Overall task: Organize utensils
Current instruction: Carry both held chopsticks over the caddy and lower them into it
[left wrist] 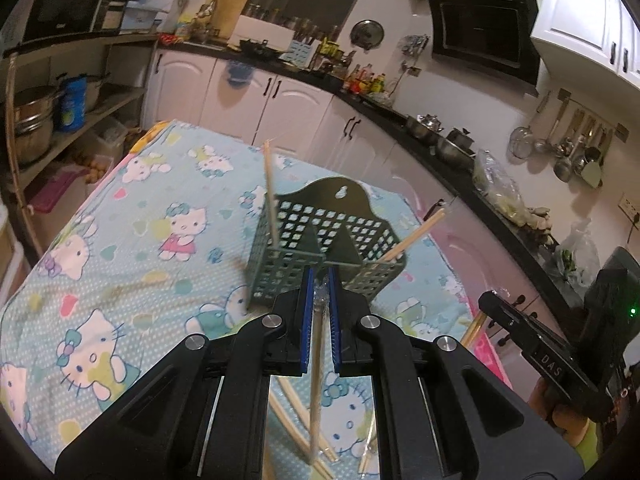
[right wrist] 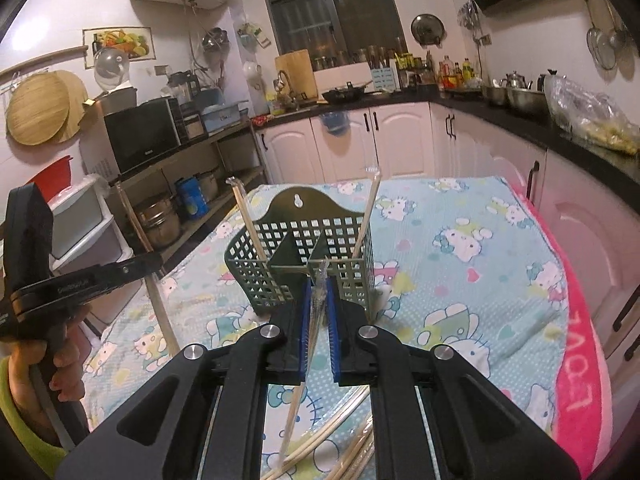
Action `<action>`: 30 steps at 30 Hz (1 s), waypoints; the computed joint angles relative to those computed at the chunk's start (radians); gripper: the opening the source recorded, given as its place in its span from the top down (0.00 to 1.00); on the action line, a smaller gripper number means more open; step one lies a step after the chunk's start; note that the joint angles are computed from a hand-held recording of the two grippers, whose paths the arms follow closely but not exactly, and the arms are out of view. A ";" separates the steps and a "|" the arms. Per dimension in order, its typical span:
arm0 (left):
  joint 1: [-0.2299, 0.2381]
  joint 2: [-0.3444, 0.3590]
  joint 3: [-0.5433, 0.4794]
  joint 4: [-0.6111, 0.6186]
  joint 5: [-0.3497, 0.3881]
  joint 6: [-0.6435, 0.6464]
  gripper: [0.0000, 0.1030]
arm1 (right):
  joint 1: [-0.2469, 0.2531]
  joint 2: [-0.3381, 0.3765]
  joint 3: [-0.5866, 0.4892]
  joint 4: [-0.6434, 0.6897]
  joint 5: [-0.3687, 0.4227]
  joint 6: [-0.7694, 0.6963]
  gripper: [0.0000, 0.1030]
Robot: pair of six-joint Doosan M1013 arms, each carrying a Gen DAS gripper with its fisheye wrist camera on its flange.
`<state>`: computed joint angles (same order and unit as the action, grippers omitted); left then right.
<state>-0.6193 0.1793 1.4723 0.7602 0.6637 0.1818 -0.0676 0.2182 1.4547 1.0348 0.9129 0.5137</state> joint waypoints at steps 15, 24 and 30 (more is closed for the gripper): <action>-0.007 0.029 -0.071 -0.009 -0.017 0.081 0.98 | -0.024 -0.005 -0.012 0.053 0.016 -0.050 0.95; -0.005 0.040 -0.117 0.003 -0.028 0.120 0.98 | -0.024 0.003 -0.040 0.070 0.025 -0.051 0.95; 0.000 0.048 -0.149 0.008 -0.041 0.147 0.98 | -0.017 0.008 -0.062 0.076 0.027 -0.056 0.95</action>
